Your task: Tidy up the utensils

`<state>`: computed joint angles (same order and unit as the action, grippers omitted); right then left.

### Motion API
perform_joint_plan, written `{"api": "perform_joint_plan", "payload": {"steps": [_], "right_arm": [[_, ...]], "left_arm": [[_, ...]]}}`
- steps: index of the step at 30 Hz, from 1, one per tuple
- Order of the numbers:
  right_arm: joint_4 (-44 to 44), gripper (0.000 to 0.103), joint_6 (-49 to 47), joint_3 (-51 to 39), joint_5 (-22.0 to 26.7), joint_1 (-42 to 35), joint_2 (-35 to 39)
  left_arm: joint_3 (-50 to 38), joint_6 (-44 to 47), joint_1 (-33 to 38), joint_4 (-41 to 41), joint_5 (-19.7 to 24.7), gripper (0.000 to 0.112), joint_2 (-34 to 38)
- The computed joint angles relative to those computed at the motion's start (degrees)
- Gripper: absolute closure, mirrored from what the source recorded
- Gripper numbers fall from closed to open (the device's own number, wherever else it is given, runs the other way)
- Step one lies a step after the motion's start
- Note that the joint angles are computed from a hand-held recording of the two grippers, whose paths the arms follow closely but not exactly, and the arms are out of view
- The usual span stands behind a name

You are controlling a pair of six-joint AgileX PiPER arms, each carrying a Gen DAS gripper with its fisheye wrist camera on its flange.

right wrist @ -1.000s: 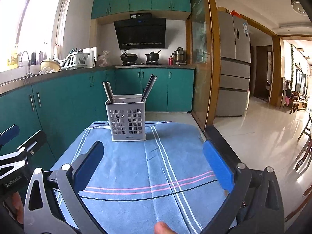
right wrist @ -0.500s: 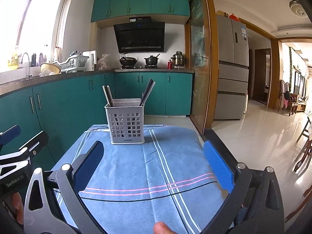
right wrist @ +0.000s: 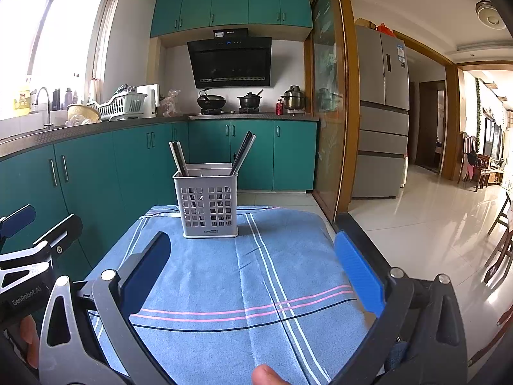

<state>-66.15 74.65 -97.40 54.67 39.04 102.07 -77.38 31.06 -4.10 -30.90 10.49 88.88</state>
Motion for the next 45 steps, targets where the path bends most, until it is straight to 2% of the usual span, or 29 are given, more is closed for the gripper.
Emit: {"api": "perform_joint_plan", "payload": {"steps": [13, 27, 36, 40, 45], "right_arm": [[-0.2, 0.003, 0.2, 0.1, -0.1, 0.0, 0.0], [0.0, 0.003, -0.2, 0.2, -0.1, 0.1, -0.2], [0.4, 0.003, -0.8, 0.1, -0.2, -0.1, -0.1], [0.7, 0.003, -1.2, 0.3, -0.4, -0.2, -0.2], [0.8, 0.003, -1.1, 0.7, -0.5, -0.3, -0.4]], "left_arm": [[0.0, -0.8, -0.3, 1.0, -0.2, 0.013, 0.2], [0.1, 2.4, -0.1, -2.0, 0.0, 0.013, 0.2], [1.0, 5.4, -0.3, -4.7, -1.1, 0.013, -0.2], [2.1, 11.1, -0.4, -10.6, -2.2, 0.013, -0.7], [2.3, 4.7, -1.3, -3.3, -3.2, 0.013, -0.7]]}}
